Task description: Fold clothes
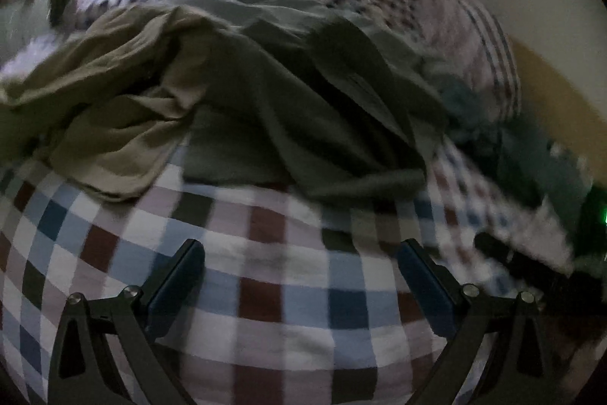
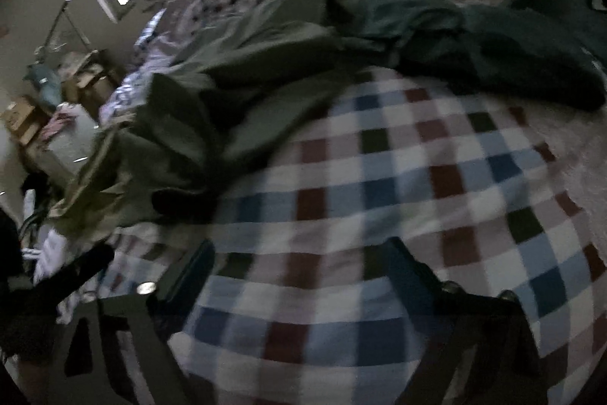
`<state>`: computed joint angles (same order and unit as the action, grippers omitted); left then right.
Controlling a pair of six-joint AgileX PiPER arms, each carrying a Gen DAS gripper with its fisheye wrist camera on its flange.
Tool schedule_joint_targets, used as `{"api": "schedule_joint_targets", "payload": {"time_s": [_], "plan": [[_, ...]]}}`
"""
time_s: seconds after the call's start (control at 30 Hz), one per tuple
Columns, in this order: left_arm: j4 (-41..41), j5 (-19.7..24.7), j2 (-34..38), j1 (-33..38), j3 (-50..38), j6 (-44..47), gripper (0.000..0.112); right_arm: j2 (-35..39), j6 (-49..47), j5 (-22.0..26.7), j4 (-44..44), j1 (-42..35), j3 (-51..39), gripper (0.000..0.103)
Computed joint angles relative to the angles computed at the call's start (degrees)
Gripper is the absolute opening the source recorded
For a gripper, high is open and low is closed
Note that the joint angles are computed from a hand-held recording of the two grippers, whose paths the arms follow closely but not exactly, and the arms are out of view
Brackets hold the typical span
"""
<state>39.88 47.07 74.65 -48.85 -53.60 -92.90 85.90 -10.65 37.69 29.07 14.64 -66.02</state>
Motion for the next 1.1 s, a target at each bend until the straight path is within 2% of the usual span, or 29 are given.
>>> {"api": "schedule_joint_targets", "payload": {"time_s": [0.23, 0.4, 0.5, 0.6, 0.63, 0.67, 0.8, 0.9, 1.1], "plan": [[-4.81, -4.60, -8.33, 6.95, 4.46, 2.26, 0.100, 6.45, -1.40, 2.80, 8.74, 2.53, -8.09, 0.075], [-5.67, -6.77, -8.84, 9.44, 4.54, 2.01, 0.099, 14.46, 8.67, 4.39, -0.97, 7.76, -19.64, 0.067], [-9.36, -9.37, -10.33, 11.93, 5.73, 4.59, 0.095, 19.25, 14.66, 6.72, -8.21, 10.25, -26.32, 0.052], [-11.27, -9.69, -11.24, 13.00, 6.27, 6.79, 0.090, 21.85, 18.18, 8.69, -12.63, 11.69, -29.82, 0.028], [-11.69, -9.68, -11.46, 13.25, 6.42, 7.29, 0.089, 21.56, 18.99, 8.45, -13.95, 11.97, -29.62, 0.015], [-12.45, -9.87, -11.62, 13.72, 6.47, 8.08, 0.089, 21.14, 19.65, 8.07, -15.04, 12.17, -29.20, 0.008], [-14.39, -10.76, -13.23, 15.40, 7.86, 9.35, 0.088, 15.63, 20.80, 4.03, -17.00, 12.08, -24.20, 0.005], [-16.43, -11.46, -14.69, 16.98, 9.16, 10.24, 0.083, 10.07, 20.99, 1.81, -18.00, 11.63, -19.82, 0.004], [-18.38, -11.73, -15.66, 17.86, 9.87, 12.16, 0.081, -1.69, 19.96, 1.30, -13.04, 6.95, -12.73, 0.004]]}}
